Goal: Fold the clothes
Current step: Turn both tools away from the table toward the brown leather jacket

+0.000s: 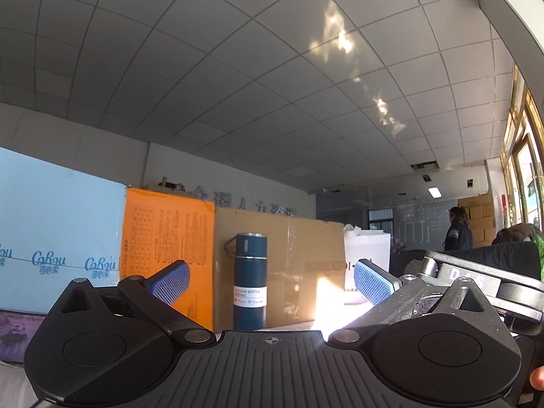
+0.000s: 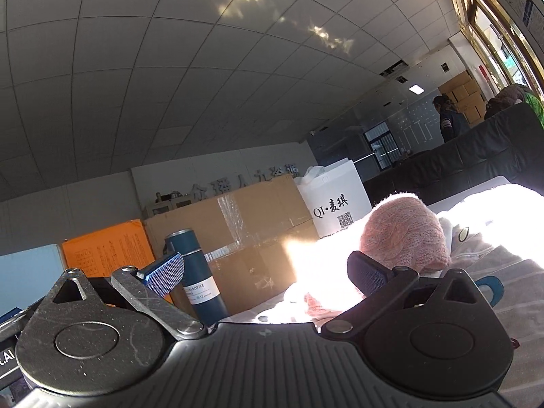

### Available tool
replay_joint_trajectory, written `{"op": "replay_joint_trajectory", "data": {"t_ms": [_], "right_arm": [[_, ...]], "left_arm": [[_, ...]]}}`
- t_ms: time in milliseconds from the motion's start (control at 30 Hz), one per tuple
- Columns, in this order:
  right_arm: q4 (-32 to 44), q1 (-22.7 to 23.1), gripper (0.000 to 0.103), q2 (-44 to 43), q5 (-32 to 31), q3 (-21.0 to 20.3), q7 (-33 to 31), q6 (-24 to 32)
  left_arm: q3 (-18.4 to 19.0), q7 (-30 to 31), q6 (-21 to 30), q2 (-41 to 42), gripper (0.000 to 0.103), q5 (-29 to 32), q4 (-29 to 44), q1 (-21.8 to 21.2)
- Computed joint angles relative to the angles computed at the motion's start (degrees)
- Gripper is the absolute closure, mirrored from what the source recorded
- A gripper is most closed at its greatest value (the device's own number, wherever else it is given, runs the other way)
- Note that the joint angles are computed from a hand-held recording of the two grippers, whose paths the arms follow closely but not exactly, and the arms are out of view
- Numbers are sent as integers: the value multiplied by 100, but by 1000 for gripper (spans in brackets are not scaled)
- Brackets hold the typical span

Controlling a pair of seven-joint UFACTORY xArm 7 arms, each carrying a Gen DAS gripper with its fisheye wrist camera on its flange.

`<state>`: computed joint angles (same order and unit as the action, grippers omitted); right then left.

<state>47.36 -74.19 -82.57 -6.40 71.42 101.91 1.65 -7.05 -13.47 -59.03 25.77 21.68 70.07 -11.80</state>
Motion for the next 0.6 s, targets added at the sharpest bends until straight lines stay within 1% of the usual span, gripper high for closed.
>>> {"op": "replay_joint_trajectory", "data": {"t_ms": [200,367,467,533,600], "right_arm": [[-204,3,0,-191,87,-49,138,-624],[-294,3,0,-184,87,-68,81,-1149],[-296,87,0,48,-7,-101,-130,-1532],[-305,173,0,229,-64,-146,-317,-1882],[-281,329,0,611,-154,-193,-551,-2241]], "left_arm": [[60,-101,-171,-617,0,-183,-683,127],[170,-216,-307,-1303,0,-505,-1365,291],[262,-165,-451,-1725,0,-737,-1783,385],[325,-13,-583,-2011,0,-981,-2075,437],[379,205,-663,-2313,0,-1334,-2367,485]]}}
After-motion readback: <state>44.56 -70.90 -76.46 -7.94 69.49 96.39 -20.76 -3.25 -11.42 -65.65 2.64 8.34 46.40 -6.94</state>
